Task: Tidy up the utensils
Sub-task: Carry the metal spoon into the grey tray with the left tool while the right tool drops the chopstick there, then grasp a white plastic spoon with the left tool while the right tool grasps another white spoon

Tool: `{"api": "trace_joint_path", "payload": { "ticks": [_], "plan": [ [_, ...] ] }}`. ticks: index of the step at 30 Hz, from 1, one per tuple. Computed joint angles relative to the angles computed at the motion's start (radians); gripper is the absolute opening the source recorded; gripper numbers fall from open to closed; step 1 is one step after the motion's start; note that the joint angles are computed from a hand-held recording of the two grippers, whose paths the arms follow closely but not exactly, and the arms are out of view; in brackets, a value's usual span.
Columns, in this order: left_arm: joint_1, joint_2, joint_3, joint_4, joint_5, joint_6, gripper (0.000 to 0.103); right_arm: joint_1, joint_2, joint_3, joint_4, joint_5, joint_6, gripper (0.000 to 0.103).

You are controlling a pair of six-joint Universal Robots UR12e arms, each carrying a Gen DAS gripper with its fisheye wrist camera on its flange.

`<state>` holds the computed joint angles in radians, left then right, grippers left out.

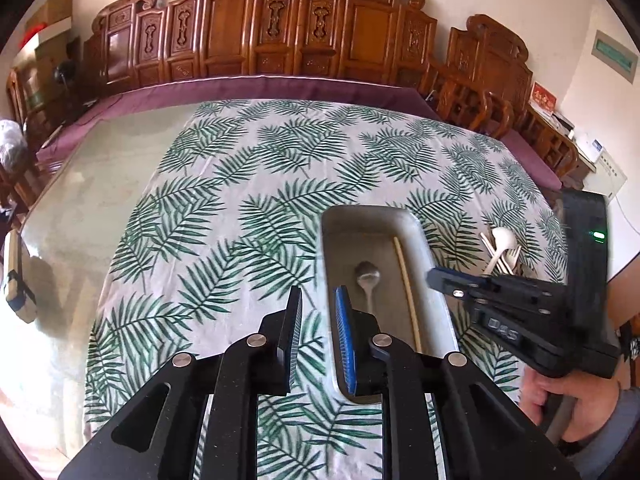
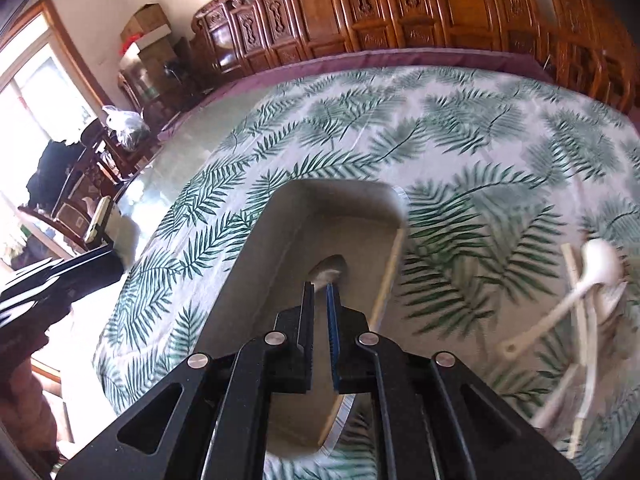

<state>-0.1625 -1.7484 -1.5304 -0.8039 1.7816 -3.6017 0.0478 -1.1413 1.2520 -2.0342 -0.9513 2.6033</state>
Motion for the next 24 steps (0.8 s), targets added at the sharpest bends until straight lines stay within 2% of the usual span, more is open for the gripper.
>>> {"api": "trace_joint_path", "payload": {
  "ticks": [6, 12, 14, 17, 20, 24],
  "plan": [
    [-0.027, -0.024, 0.031, 0.011, 0.0, 0.021, 0.024, -0.062, -0.041, 0.029, -0.014, 0.015, -0.041, 0.009],
    [-0.052, -0.051, 0.066, 0.018, -0.009, 0.037, 0.034, -0.124, -0.074, 0.057, -0.066, 0.003, -0.051, 0.009],
    [-0.06, -0.064, 0.081, 0.019, -0.016, 0.043, 0.045, -0.139, -0.08, 0.065, -0.082, -0.006, -0.047, 0.009],
    [-0.07, -0.085, 0.103, 0.018, -0.032, 0.052, 0.046, -0.158, -0.08, 0.07, -0.102, -0.026, -0.037, 0.011],
    [-0.079, -0.109, 0.129, 0.013, -0.05, 0.062, 0.046, -0.174, -0.077, 0.075, -0.11, -0.046, -0.023, 0.022],
    [-0.088, -0.146, 0.17, 0.0, -0.076, 0.076, 0.047, -0.186, -0.07, 0.076, -0.113, -0.069, -0.016, 0.023]
  ]
}}
